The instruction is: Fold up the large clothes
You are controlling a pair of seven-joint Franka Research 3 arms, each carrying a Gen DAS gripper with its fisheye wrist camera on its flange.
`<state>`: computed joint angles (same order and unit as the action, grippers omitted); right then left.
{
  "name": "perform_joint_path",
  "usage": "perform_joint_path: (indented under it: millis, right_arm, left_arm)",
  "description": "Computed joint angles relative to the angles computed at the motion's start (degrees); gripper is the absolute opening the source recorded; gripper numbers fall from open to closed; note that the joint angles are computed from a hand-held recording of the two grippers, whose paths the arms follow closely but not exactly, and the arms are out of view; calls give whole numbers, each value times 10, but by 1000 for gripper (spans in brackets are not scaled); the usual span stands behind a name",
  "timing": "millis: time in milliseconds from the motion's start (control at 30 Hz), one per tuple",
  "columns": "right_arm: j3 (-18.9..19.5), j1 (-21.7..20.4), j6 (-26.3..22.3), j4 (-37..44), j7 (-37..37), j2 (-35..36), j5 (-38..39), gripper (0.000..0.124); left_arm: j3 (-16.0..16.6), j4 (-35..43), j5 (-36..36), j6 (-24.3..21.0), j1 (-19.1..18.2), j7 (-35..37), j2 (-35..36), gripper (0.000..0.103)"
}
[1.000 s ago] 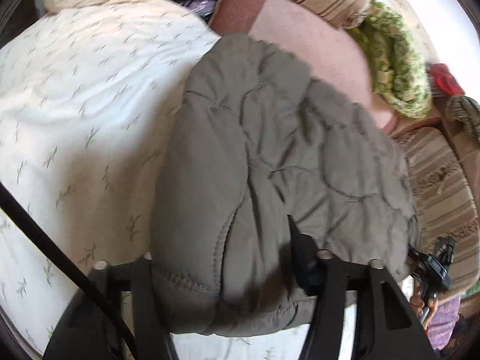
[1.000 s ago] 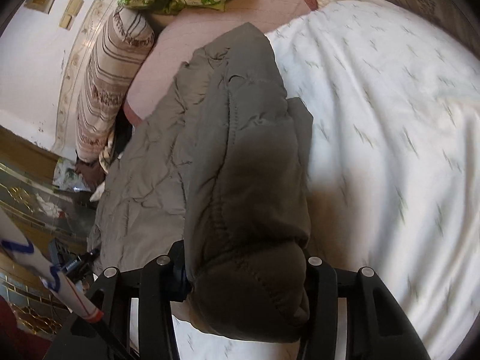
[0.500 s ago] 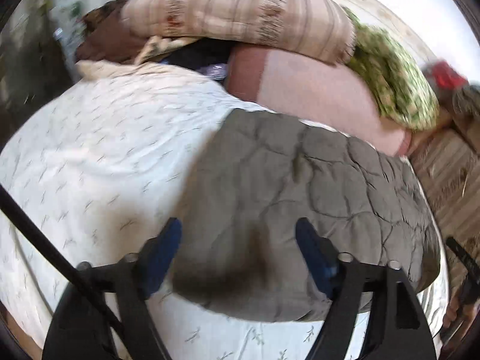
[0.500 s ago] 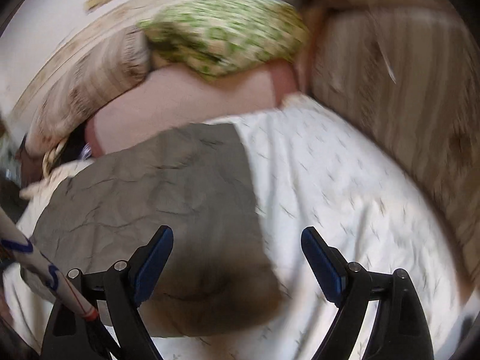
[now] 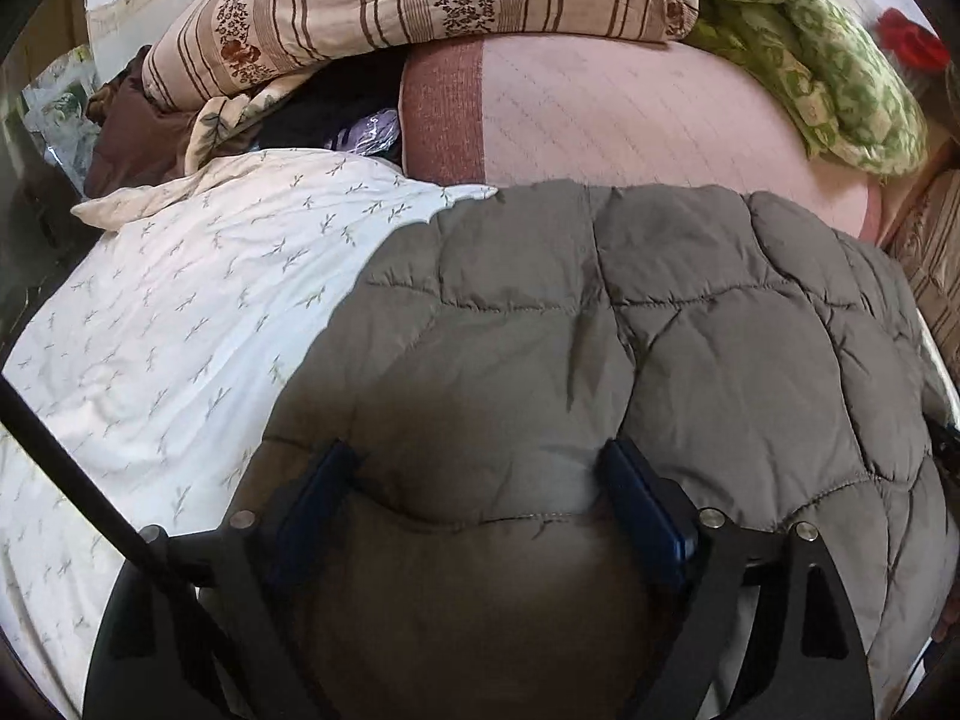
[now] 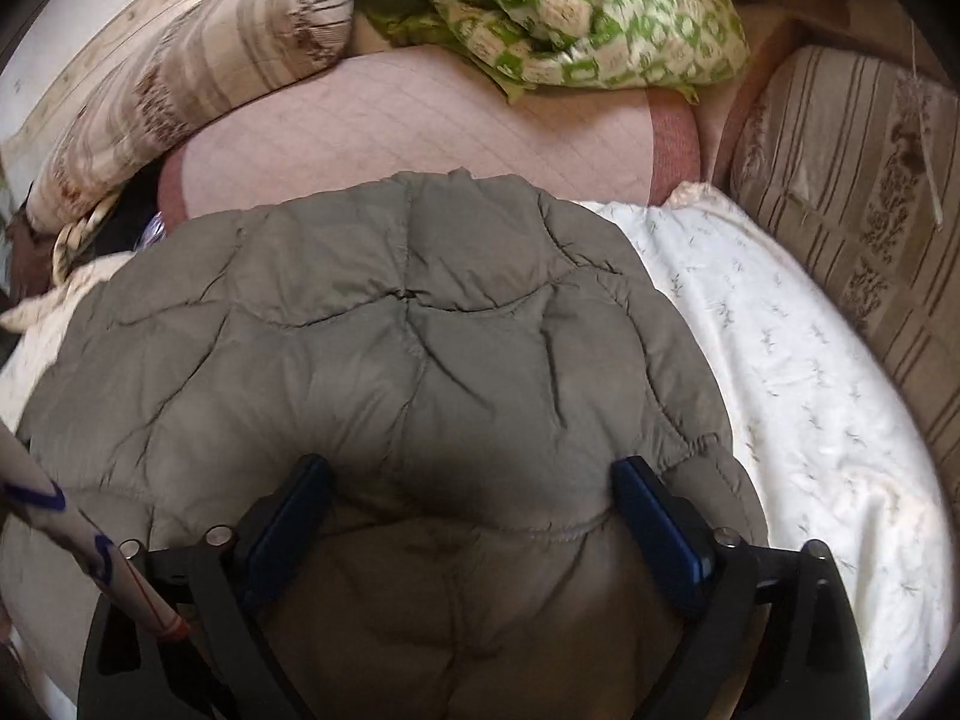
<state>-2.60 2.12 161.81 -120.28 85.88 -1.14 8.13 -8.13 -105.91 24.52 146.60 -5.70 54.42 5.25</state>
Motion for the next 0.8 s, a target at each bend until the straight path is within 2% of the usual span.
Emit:
perform_joint_path:
  millis: [100,133,267,300,367,400,467,567,700,800]
  right_arm:
    - [-5,-3,-32,44,-5,34,36,102]
    - [-7,-2,-37,52,9,40,30,102]
    - [-10,5,-26,28,86,13,-66,102]
    - [-8,4,-17,7,105,-9,-92,102]
    - [-2,3,-6,-31,95,-52,-84,102]
    - [1,4,-4,-56,83,-81,-69,102]
    - [3,9,-7,-97,57,-130,-35,102]
    - [4,19,-23,-173,17,-225,8,102]
    - [40,5,-45,-255,9,-328,9,102]
    - [69,-7,-51,-310,23,-404,-1,102]
  left_arm:
    - [2,-11,13,5,-1,-22,-14,86]
    - [4,-26,39,9,-2,-51,-30,86]
    - [-4,-102,100,29,7,-121,-116,86]
    - [-9,-124,120,36,13,-145,-144,86]
    - [-21,-177,151,57,29,-195,-213,88]
    - [-25,-191,153,64,35,-205,-233,93]
    - [-27,-237,136,80,39,-218,-297,98]
    - [-22,-283,90,88,28,-202,-367,99]
    - [-37,-309,49,50,11,-160,-428,99]
    - [-64,-324,41,2,1,-146,-469,99]
